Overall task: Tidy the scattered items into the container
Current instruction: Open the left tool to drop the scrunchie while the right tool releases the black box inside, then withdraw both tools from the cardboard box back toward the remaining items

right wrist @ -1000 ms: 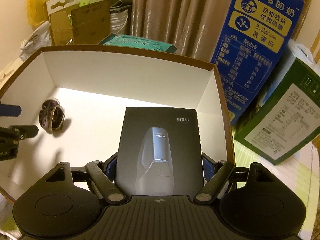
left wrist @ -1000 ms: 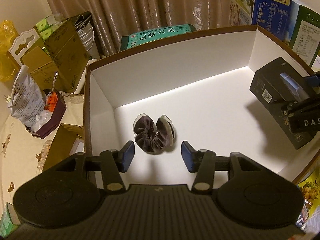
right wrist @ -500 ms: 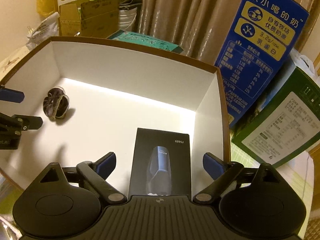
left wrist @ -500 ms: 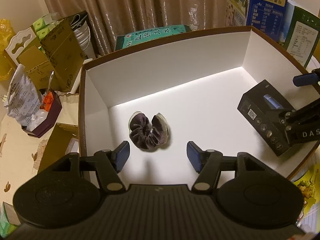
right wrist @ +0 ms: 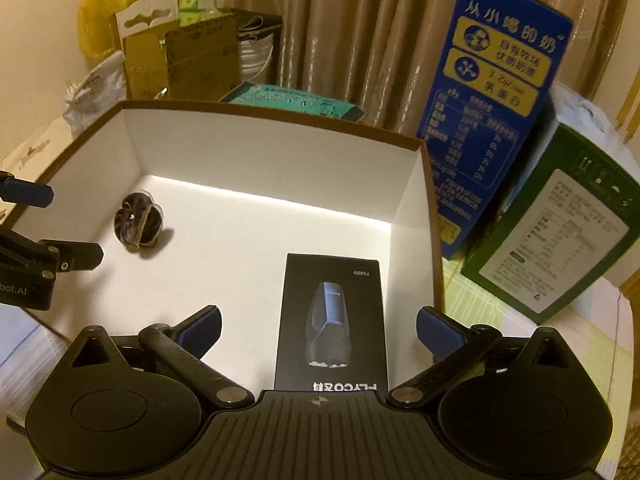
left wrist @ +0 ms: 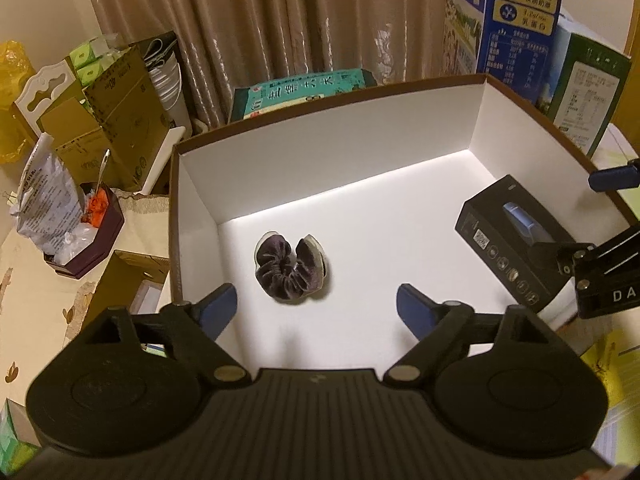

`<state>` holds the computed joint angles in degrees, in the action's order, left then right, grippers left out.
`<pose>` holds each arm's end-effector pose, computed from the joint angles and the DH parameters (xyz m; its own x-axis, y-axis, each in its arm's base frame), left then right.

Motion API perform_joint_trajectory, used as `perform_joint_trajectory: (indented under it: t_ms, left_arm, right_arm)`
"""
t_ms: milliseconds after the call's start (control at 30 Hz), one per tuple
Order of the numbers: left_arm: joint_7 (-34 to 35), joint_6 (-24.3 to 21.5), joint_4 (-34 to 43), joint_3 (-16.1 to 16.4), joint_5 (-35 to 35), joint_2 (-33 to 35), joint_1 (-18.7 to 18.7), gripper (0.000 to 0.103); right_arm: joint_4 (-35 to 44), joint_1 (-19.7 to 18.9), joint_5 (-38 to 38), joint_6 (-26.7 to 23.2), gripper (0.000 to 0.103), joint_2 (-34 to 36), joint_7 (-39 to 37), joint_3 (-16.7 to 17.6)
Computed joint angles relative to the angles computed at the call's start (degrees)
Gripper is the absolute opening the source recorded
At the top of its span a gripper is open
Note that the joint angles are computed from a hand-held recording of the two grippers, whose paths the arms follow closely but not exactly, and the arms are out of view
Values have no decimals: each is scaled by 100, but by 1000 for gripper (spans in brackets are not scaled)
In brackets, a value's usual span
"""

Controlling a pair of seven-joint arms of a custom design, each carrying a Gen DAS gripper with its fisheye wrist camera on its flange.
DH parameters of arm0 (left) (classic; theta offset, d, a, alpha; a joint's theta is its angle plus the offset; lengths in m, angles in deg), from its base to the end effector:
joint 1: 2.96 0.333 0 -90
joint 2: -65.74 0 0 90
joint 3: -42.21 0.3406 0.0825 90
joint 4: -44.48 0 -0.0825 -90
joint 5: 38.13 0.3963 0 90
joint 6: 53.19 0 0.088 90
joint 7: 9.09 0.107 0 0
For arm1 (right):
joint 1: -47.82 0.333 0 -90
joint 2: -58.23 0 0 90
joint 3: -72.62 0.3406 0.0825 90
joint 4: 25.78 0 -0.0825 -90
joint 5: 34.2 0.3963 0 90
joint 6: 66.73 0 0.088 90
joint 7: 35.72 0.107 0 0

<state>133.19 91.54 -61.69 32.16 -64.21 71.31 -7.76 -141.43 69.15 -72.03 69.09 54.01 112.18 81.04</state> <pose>0.6259 -0.1570 0.5519 -0.7348 -0.6698 -0.1065 -0.4788 0.6235 -0.6180 0.5074 0.2844 0.5515 -0.1335 -0.9877 0.0814 -0.7727 0.0523 -0.6327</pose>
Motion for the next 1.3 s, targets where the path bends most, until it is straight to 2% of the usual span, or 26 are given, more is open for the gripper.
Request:
perform_joint_trajectory:
  t_ms: [333, 567, 933, 1300]
  left_arm:
    - [96, -212, -253, 102, -338, -496, 50, 93]
    - [313, -345, -558, 245, -673, -950, 43, 94]
    - [625, -480, -1264, 550, -1119, -1853, -17, 95]
    - [810, -866, -2123, 945, -1253, -2904, 6, 95]
  right_arm:
    - [-274, 13, -41, 34, 101, -488, 438, 155]
    - [-516, 18, -124, 41, 101, -889, 814, 339]
    - [-990, 142, -73, -242, 101, -1654, 1293, 722]
    - [-1538, 381, 294, -579, 101, -2456, 1686, 1070]
